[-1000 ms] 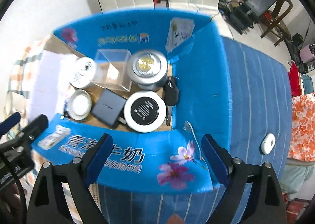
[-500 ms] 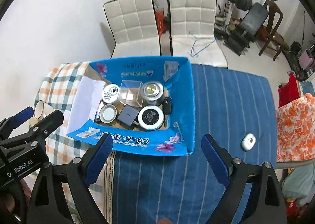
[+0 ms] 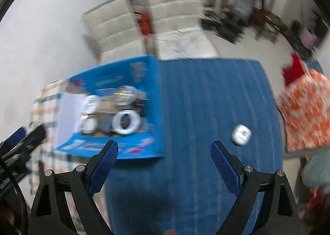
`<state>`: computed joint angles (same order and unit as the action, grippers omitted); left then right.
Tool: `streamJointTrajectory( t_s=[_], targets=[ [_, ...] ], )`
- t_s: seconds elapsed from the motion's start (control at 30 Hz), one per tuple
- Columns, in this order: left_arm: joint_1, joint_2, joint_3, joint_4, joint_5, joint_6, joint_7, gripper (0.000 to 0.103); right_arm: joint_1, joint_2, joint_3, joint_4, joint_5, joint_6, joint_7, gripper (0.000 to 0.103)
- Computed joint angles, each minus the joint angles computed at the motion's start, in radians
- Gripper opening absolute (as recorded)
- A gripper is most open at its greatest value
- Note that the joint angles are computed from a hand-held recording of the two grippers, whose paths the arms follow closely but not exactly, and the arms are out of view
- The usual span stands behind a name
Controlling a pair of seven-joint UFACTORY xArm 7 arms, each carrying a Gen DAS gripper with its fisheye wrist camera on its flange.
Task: Organize rigid objects
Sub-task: 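Lift both tools out and move the right tool to the white round case, then grasp the white round case with the right tool, then carry the white case into the blue box and open the right tool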
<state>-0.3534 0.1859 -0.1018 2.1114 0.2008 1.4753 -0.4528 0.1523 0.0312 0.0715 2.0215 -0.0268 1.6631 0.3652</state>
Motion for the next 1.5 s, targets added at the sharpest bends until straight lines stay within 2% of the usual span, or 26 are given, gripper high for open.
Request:
streamJointTrajectory(
  t_s=[0.2, 0.27, 0.4, 0.53, 0.63, 0.73, 0.8, 0.83, 1.07, 1.23, 1.4, 1.47, 1.5],
  targets=[
    [-0.044, 0.156, 0.003, 0.092, -0.009, 0.008, -0.035, 0.095, -0.117, -0.084, -0.083, -0.285, -0.035, -0.061, 0.013, 0.093],
    [-0.057, 0.217, 0.011, 0.141, -0.022, 0.025, -0.035, 0.095, -0.161, -0.079, -0.110, -0.359, -0.007, -0.089, 0.018, 0.093],
    [-0.075, 0.335, 0.031, 0.251, -0.051, 0.078, -0.031, 0.095, -0.224, -0.039, -0.135, -0.465, 0.049, -0.166, 0.040, 0.093],
    [-0.094, 0.454, 0.053, 0.397, -0.067, 0.162, -0.018, 0.095, -0.244, 0.008, -0.129, -0.519, 0.075, -0.214, 0.054, 0.093],
    [-0.101, 0.479, 0.067, 0.420, -0.078, 0.172, -0.012, 0.095, -0.246, 0.037, -0.122, -0.517, 0.088, -0.208, 0.066, 0.081],
    [-0.102, 0.481, 0.072, 0.412, -0.085, 0.169, -0.010, 0.095, -0.227, 0.013, -0.108, -0.559, 0.011, -0.275, 0.104, 0.071],
    [-0.105, 0.483, 0.076, 0.411, -0.081, 0.169, -0.007, 0.095, -0.219, -0.002, -0.103, -0.579, -0.021, -0.310, 0.120, 0.052],
    [-0.104, 0.481, 0.076, 0.408, -0.082, 0.166, -0.005, 0.095, -0.215, -0.008, -0.101, -0.585, -0.034, -0.323, 0.114, 0.050],
    [-0.092, 0.389, 0.072, 0.263, -0.075, 0.085, -0.021, 0.095, -0.203, -0.037, -0.094, -0.576, -0.020, -0.297, 0.083, 0.049],
    [-0.042, 0.172, 0.057, -0.047, -0.068, -0.079, -0.070, 0.095, -0.171, -0.098, -0.068, -0.547, 0.026, -0.293, 0.029, 0.049],
    [0.013, 0.038, 0.041, -0.191, -0.035, -0.107, -0.074, 0.095, -0.108, -0.103, -0.028, -0.426, 0.073, -0.275, 0.000, 0.049],
    [0.027, -0.009, 0.037, -0.229, 0.005, -0.118, -0.078, 0.095, -0.078, -0.086, -0.012, -0.356, 0.099, -0.266, -0.011, 0.049],
    [0.025, -0.016, 0.036, -0.221, 0.056, -0.095, -0.082, 0.095, -0.065, -0.075, -0.004, -0.324, 0.105, -0.259, -0.016, 0.049]
  ],
)
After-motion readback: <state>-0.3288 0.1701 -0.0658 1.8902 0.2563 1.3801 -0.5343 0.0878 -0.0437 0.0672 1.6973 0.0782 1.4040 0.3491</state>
